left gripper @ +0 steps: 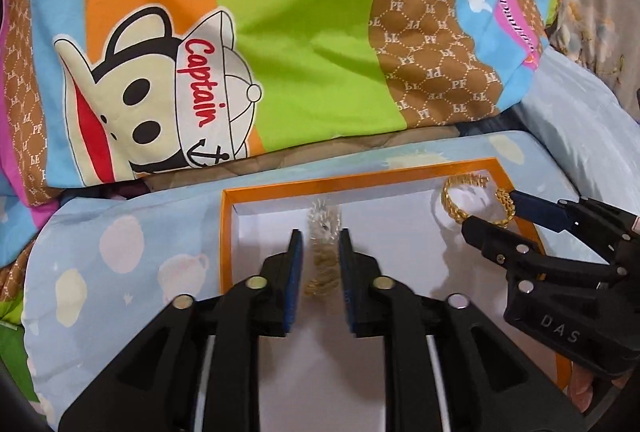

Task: Organize jewelry
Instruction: 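Carry the pearl bracelet and bangle into the orange box and open both grippers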

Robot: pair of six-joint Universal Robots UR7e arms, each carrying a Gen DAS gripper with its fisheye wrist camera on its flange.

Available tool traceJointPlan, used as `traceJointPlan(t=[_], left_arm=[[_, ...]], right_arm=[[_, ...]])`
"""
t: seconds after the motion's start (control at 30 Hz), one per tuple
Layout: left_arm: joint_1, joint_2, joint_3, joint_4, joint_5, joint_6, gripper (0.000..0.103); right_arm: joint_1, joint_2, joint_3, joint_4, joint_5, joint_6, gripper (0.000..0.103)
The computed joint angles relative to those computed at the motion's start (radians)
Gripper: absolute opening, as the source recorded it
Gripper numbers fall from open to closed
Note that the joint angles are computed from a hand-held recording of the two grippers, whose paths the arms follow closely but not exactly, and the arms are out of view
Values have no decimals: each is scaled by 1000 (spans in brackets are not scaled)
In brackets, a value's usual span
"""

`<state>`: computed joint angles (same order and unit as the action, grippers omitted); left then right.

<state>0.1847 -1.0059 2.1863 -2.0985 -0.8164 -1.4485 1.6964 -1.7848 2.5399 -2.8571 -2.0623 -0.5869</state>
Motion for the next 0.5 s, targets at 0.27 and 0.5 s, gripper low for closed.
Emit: traceJointPlan(t=[0.27, 0.5], left_arm=[[-85, -95, 49, 104, 22, -181, 58], [-254, -199, 104, 284, -75, -415, 58]], right_arm=[[-24, -218, 53, 86, 87, -30, 57], [-85, -602, 121, 396, 151, -121, 39]])
